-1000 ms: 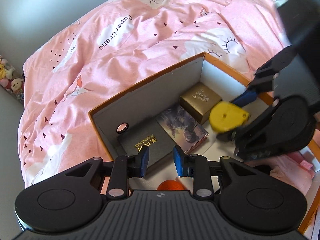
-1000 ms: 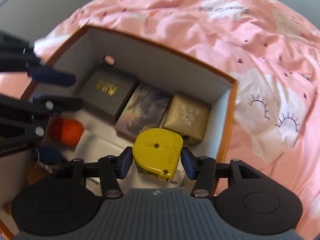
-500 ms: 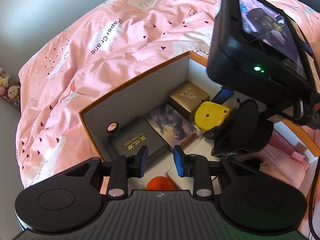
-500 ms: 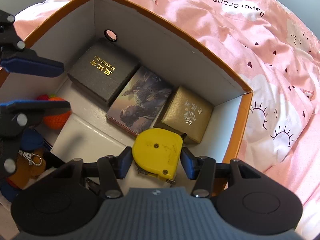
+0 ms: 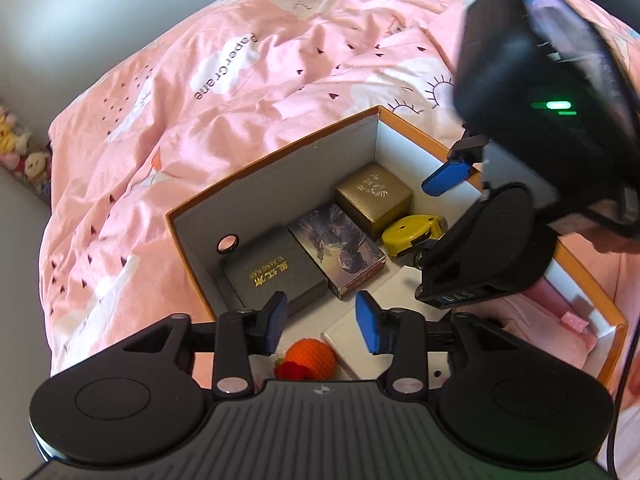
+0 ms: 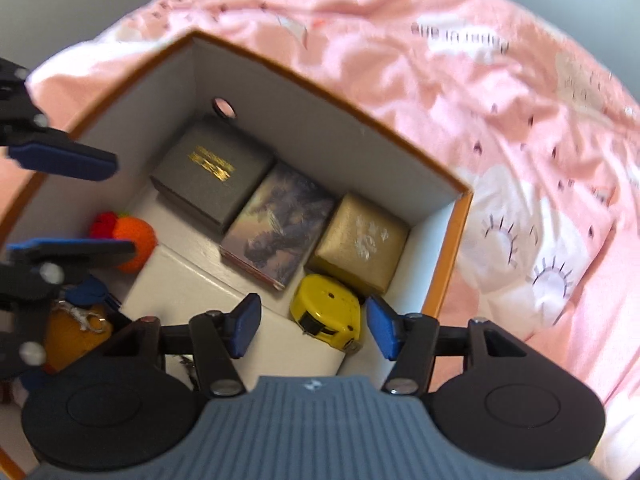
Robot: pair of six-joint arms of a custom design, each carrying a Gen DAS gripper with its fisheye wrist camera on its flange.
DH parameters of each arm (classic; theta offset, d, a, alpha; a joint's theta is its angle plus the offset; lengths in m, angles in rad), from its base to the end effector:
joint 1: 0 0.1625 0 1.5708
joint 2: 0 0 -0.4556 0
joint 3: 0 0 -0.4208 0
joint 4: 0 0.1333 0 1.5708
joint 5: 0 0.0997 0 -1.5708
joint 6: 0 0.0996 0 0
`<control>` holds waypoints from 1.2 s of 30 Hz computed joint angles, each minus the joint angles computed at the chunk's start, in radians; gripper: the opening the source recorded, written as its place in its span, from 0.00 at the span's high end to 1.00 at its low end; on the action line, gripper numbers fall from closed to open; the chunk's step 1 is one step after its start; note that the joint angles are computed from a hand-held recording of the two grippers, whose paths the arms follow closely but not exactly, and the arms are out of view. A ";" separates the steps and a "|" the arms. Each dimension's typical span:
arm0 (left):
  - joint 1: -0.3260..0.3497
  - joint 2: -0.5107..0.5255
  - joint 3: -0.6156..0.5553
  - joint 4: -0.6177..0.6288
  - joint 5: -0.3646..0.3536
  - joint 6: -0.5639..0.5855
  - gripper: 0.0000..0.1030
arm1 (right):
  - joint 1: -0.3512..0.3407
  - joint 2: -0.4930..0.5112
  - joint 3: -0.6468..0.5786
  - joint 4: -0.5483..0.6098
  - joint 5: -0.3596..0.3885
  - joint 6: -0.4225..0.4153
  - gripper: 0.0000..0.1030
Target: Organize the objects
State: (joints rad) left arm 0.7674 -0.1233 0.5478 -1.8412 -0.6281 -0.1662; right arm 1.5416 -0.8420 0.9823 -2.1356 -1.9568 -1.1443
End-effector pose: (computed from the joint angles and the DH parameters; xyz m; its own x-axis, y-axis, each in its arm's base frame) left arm -0.5173 -0.7962 -0.0279 -0.4318 0.3886 -0.8139 0.6487 0.7608 0.0191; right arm 0.0710 -0.8514 0.4005 -0.4054 -0.7540 0.5169 -0.8279 0.5425 0.1420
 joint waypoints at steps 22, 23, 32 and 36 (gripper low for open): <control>-0.151 -0.177 0.320 0.027 0.181 -0.532 0.26 | -0.059 -0.358 0.334 -0.120 0.420 0.001 0.23; -0.157 -0.184 0.339 0.007 0.197 -0.565 0.26 | -0.067 -0.374 0.363 -0.164 0.453 0.011 0.22; -0.204 -0.174 0.485 -0.284 0.409 -0.606 0.21 | -0.143 -0.486 0.537 -0.407 0.614 0.121 0.17; -0.210 -0.165 0.524 -0.386 0.428 -0.521 0.18 | -0.180 -0.527 0.589 -0.416 0.640 0.132 0.15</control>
